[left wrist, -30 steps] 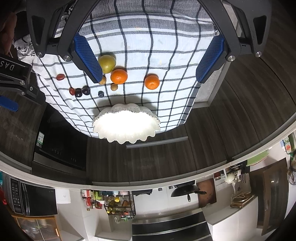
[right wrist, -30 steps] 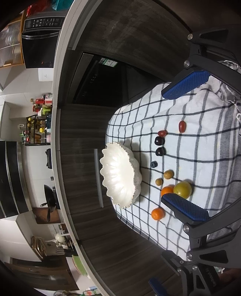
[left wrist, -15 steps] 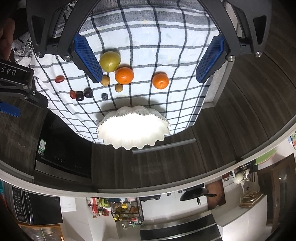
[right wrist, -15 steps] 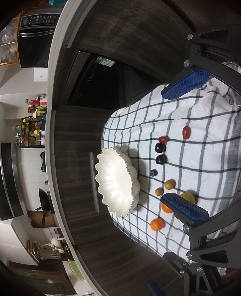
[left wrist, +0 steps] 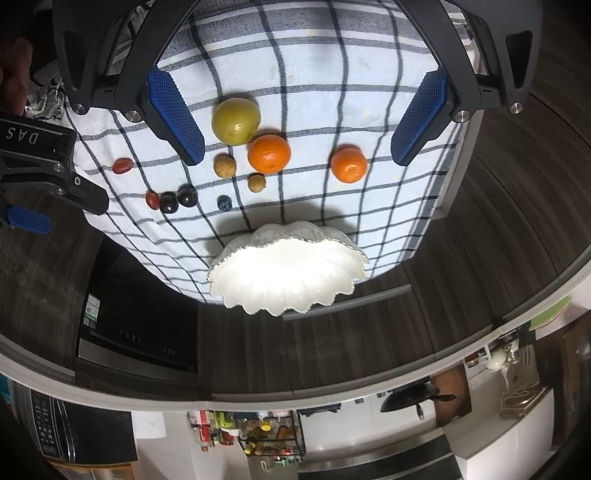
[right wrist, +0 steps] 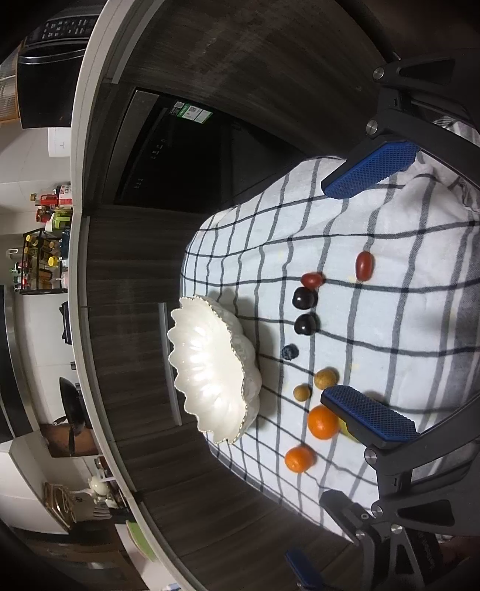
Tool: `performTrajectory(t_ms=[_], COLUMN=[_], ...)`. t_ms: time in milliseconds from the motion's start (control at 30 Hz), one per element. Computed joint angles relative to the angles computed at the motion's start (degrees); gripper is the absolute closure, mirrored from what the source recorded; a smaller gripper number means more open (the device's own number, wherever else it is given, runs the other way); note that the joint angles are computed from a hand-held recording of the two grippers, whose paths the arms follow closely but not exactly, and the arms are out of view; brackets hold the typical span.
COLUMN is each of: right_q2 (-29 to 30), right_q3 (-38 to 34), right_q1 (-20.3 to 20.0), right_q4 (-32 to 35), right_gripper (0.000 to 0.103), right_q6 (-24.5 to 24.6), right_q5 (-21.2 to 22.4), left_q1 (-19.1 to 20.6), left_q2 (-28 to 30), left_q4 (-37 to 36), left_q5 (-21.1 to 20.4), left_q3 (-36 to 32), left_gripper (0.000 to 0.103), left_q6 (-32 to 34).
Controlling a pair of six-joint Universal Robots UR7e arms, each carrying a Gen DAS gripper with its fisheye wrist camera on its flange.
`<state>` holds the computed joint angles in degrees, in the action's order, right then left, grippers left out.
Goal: Organize fruits
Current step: 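Reach the left tool to the grapefruit while the right tool reaches the red tomato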
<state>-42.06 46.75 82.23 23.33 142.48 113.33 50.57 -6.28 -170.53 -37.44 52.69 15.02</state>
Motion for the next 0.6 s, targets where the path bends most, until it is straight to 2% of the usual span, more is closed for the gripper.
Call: performTrajectory(t_ms=[267, 433, 533, 600], right_q2=[3.57, 4.45, 5.69, 7.07], right_q3=[-6.24, -7.29, -9.26, -11.61], right_q1=[-0.84, -1.13, -1.38, -1.58], right_q4=[3.87, 3.10, 4.45, 6.59], right_gripper=[0.001, 0.002, 0.007, 0.014], right_q6=[-0.16, -2.44, -2.72, -2.28], right_q5=[0.91, 1.01, 1.10, 1.23], left_q1=[0.80, 1.33, 1.64, 1.78], left_q2=[2.65, 3.75, 3.96, 4.26], left_q4=[6.15, 9.09, 10.91, 11.38], left_q5=[-1.62, -2.09, -2.62, -2.74], left_q3=[-4.37, -6.35, -6.79, -7.23], left_gripper=[0.001, 0.005, 0.009, 0.011], left_q6=[-1.56, -2.61, -3.49, -3.56])
